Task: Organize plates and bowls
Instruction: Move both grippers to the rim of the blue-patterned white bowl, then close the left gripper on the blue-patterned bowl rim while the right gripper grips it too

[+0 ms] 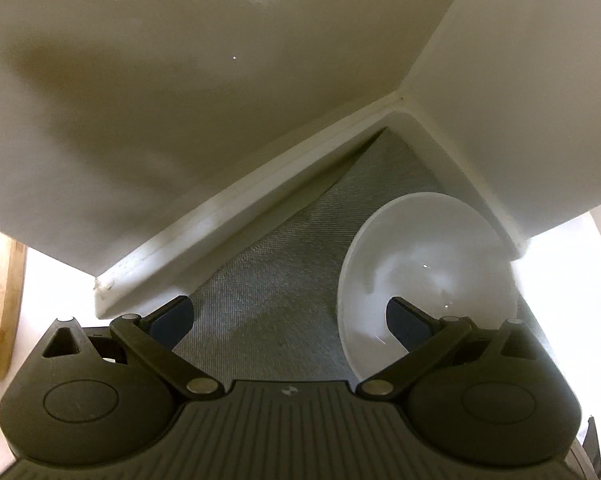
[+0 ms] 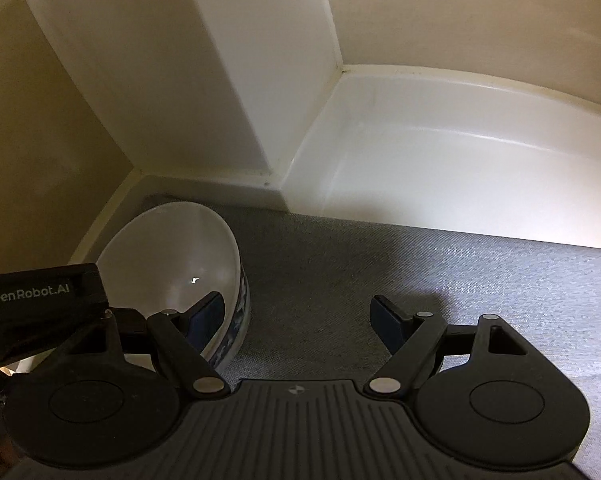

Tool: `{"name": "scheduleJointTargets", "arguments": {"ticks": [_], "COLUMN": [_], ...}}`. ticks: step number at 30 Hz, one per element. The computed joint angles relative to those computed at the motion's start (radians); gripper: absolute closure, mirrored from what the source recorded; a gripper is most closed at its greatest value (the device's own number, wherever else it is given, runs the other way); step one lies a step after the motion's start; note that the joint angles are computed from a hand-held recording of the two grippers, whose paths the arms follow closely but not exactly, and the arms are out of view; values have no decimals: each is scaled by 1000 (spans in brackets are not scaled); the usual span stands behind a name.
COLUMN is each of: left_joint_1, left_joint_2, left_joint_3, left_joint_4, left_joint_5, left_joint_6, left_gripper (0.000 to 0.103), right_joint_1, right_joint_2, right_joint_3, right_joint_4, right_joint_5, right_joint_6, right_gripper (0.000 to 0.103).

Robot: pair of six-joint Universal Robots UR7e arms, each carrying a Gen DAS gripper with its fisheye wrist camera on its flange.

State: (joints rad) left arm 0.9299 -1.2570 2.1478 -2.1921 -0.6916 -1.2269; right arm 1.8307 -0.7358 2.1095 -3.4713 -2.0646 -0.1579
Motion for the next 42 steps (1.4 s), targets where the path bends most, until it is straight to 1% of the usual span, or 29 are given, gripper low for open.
{"name": "scheduleJointTargets", "arguments": {"ticks": [3, 12, 15, 17, 22, 25, 26, 27, 28, 29, 30, 31, 32, 33, 34, 35, 36, 37, 38, 39, 42], "left_joint_1": [11, 16, 18, 18, 15, 14, 8, 6, 2, -3, -7, -14, -19, -22, -26, -30, -33, -34, -36, -40, -46], "left_joint_2": [12, 45, 49, 52, 65, 72, 69, 70, 67, 64, 59, 55, 52, 51, 51, 49, 43, 39, 39, 40, 31], "left_joint_3": [-9, -26, -29, -33, -51, -57, -68, -70, -78, -74, -70, -67, -64, -66, -67, -61, -47, -43, -52, -58, -45], "left_joint_4": [1, 29, 35, 41, 63, 71, 90, 96, 115, 110, 97, 92, 85, 85, 86, 65, 3, -26, -13, 4, -20], "left_joint_5": [-3, 11, 14, 14, 11, 11, 9, 10, 11, 16, 21, 28, 31, 30, 31, 28, 7, -13, -32, -38, -45], "left_joint_6": [4, -16, -17, -20, -32, -32, -36, -32, -34, -27, -14, -10, 2, 15, 29, 59, 117, 145, 149, 145, 173], "left_gripper": [1, 1, 1, 1, 1, 1, 1, 4, 7, 9, 14, 20, 22, 26, 32, 41, 66, 83, 88, 91, 92], "right_joint_1": [-2, -8, -6, -1, 2, 6, 6, 6, 6, 5, 5, 0, -6, -10, -13, -16, -19, -18, -14, -12, -13], "right_joint_2": [10, 43, 42, 34, 40, 44, 39, 36, 34, 32, 27, 17, 8, 2, -4, -9, -13, -14, -14, -14, -27], "right_joint_3": [-7, -35, -28, -3, -4, -1, 2, 5, 8, 11, 15, 20, 25, 29, 32, 35, 39, 40, 40, 40, 47], "right_joint_4": [3, -10, -20, -40, -45, -54, -54, -54, -58, -63, -63, -52, -38, -28, -16, -9, -6, -4, -2, -1, 16], "right_joint_5": [1, 5, 4, 3, 3, -4, -3, -1, 2, 6, 11, 32, 57, 77, 96, 117, 137, 144, 140, 139, 137], "right_joint_6": [-2, -28, -36, -41, -59, -67, -69, -72, -80, -88, -90, -89, -84, -79, -77, -79, -82, -87, -91, -94, -75], "right_gripper": [21, 21, 21, 19, 14, 14, 14, 15, 21, 31, 36, 45, 53, 58, 68, 76, 80, 87, 89, 89, 90]}}
